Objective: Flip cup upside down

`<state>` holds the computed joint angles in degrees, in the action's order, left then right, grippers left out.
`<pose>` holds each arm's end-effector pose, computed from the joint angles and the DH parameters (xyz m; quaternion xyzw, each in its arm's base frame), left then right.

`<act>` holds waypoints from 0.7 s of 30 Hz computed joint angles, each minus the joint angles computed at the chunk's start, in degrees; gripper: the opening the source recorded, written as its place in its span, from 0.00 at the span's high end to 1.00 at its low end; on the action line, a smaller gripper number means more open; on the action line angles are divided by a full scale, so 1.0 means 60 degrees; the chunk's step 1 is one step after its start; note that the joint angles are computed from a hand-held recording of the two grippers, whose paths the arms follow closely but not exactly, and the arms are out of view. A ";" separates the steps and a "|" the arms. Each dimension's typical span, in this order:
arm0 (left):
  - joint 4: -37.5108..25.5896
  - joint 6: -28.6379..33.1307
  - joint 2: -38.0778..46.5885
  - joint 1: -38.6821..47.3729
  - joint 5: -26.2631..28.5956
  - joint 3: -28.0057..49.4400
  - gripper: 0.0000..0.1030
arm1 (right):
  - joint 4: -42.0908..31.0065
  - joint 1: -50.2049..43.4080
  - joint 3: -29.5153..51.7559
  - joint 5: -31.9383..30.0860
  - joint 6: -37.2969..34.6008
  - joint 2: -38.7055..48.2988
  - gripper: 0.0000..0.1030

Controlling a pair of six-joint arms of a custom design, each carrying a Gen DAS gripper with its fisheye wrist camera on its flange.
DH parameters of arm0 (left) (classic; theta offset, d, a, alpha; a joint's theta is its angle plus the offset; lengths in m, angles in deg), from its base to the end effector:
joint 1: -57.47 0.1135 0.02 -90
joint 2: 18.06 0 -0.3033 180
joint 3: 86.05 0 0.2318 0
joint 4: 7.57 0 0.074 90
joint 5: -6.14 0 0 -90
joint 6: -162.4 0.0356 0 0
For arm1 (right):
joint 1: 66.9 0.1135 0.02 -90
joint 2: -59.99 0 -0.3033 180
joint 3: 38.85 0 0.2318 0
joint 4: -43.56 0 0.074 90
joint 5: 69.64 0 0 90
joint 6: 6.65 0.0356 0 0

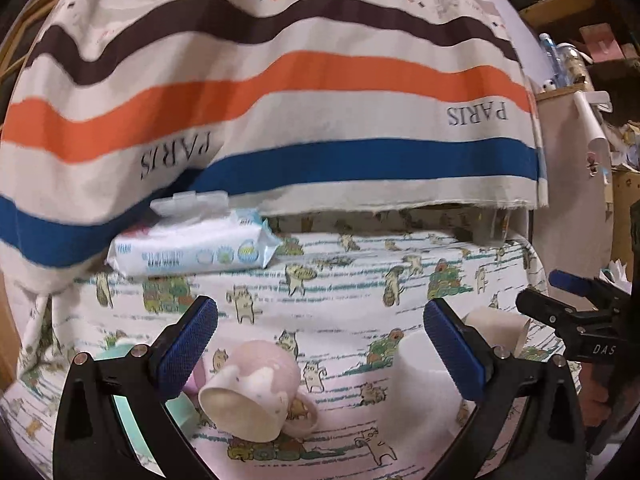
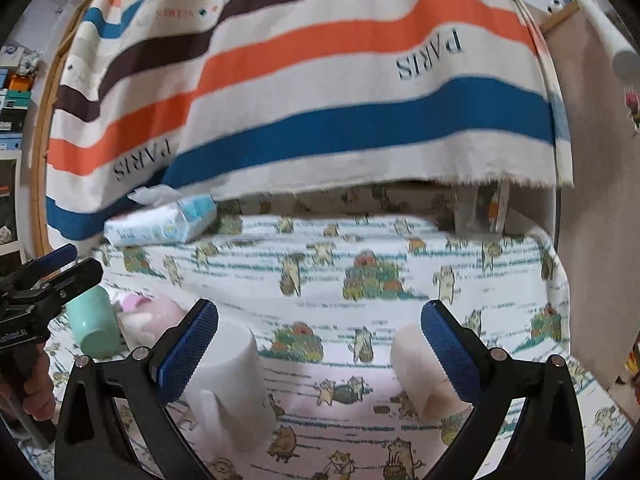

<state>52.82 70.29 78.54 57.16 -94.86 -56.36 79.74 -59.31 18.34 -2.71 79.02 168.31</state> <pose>0.2540 0.0054 0.1892 -0.0755 0.7416 0.0575 0.6640 0.3589 0.0619 0.1934 -0.2018 0.7602 0.1755 0.5921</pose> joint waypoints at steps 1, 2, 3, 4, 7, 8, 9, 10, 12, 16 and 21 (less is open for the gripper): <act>0.0149 -0.0185 0.0200 0.0131 0.0098 -0.0012 0.01 | -0.0017 -0.0004 0.0043 0.0026 -0.0013 0.0085 0.01; 0.0102 -0.0357 0.0331 0.0268 0.0227 0.0030 0.01 | -0.0019 0.0010 0.0080 0.0083 -0.0035 0.0181 0.01; 0.0066 -0.0482 0.0457 0.0382 0.0317 0.0061 0.01 | -0.0034 0.0015 0.0116 0.0135 -0.0075 0.0271 0.01; 0.0078 -0.0563 0.0588 0.0470 0.0359 0.0081 0.01 | -0.0066 0.0024 0.0144 0.0160 -0.0132 0.0327 0.01; 0.0364 -0.0548 0.1069 0.0492 0.0112 0.0081 0.01 | -0.0106 0.0115 0.0222 0.0343 -0.0322 0.0538 0.01; 0.0235 -0.0498 0.1180 0.0482 0.0104 0.0162 0.01 | -0.0695 0.0188 0.0462 0.0447 -0.0491 0.0568 0.01; -0.0301 -0.0508 0.1114 0.0537 0.0267 0.0347 0.01 | -0.0883 0.0219 0.0536 0.0458 -0.0558 0.0575 0.01; -0.0665 -0.0556 0.1084 0.0566 0.0379 0.0493 0.01 | -0.0920 0.0266 0.0543 0.0566 -0.0619 0.0581 0.01; -0.1071 -0.0632 0.1078 0.0570 0.0377 0.0651 0.01 | -0.0792 0.0296 0.0466 0.0570 -0.0693 0.0574 0.01; -0.1996 -0.0599 0.1070 0.0482 0.0168 0.1072 0.01 | -0.0913 0.0304 0.0519 0.0502 -0.0767 0.0574 0.01; -0.1774 -0.0349 0.1111 0.0287 0.0080 0.0974 0.01 | -0.0793 0.0322 0.0457 0.0616 -0.0757 0.0557 0.01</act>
